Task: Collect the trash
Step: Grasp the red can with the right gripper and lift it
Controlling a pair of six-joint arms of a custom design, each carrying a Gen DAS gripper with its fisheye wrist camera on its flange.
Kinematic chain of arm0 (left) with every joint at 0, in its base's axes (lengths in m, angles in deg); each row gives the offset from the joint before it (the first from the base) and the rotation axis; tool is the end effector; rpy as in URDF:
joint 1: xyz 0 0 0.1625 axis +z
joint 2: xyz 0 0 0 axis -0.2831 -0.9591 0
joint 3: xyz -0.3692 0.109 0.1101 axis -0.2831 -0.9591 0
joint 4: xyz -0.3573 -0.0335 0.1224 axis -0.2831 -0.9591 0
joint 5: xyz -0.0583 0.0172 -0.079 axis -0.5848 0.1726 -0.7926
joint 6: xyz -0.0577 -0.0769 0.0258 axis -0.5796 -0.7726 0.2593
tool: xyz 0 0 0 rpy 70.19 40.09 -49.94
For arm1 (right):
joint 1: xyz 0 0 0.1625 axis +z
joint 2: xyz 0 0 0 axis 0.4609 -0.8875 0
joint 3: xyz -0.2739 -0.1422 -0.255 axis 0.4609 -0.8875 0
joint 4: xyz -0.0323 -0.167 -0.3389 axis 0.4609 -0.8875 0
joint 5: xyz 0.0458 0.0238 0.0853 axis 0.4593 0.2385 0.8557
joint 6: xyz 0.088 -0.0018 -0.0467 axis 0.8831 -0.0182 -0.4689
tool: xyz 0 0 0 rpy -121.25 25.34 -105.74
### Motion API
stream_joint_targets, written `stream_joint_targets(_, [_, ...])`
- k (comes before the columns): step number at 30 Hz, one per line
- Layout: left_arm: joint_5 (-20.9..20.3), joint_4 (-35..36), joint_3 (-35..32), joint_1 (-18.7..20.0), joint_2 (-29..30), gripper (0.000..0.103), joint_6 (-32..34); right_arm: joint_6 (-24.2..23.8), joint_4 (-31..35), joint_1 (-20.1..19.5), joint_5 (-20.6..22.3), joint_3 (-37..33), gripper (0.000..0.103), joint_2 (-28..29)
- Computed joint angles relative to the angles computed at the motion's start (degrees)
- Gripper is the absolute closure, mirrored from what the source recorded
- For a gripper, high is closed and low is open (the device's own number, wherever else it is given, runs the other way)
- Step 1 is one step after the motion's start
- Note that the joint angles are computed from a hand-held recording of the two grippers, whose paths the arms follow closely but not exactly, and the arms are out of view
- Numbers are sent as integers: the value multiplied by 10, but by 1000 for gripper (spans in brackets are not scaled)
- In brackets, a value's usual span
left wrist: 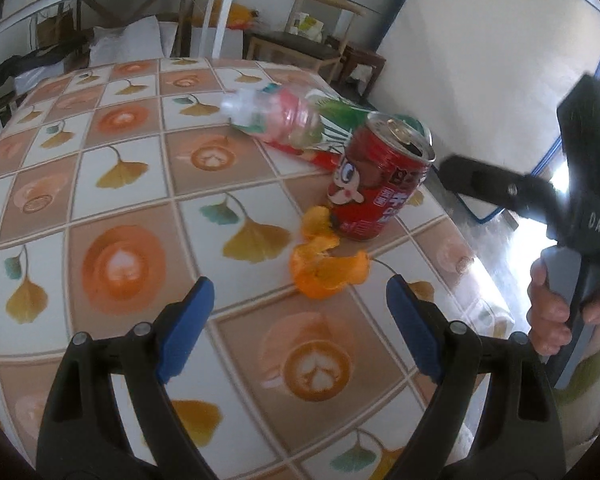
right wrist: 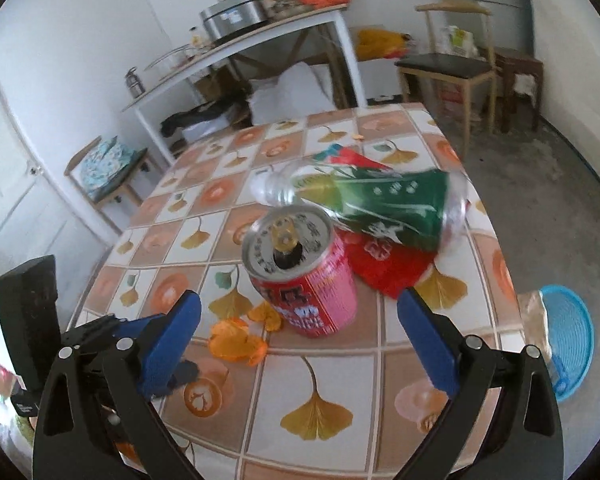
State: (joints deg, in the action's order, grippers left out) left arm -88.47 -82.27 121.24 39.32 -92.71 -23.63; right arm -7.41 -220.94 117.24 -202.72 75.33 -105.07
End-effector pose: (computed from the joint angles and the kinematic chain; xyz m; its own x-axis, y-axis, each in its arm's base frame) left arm -0.2300 -0.2902 0.4036 -0.7760 0.5072 -0.3750 0.6112 0.7515 -0.2485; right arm 0.4727 -0.2620 0.2399 -0.8837 -0.0412 0.4662 -0.3459 0.7284 -0.5914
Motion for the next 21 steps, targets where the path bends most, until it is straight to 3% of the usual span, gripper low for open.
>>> stream_joint_targets(4, [-2,10,3,-5,-1,19,-10,-60,-26,-13,3,-9,13,13])
stream_joint_targets(9, [-1,26,4,-9,-9,19,-21,-99,-42,-34,26,-18,19,27])
stream_joint_targets(14, [-3,37,6,-15,-18,19,-19,-97,-32,-42,22,-20,36,38])
stream_joint_targets(21, [-11,32,5,-7,-17,19,-11,-70,-18,-35,8,-13,37,27])
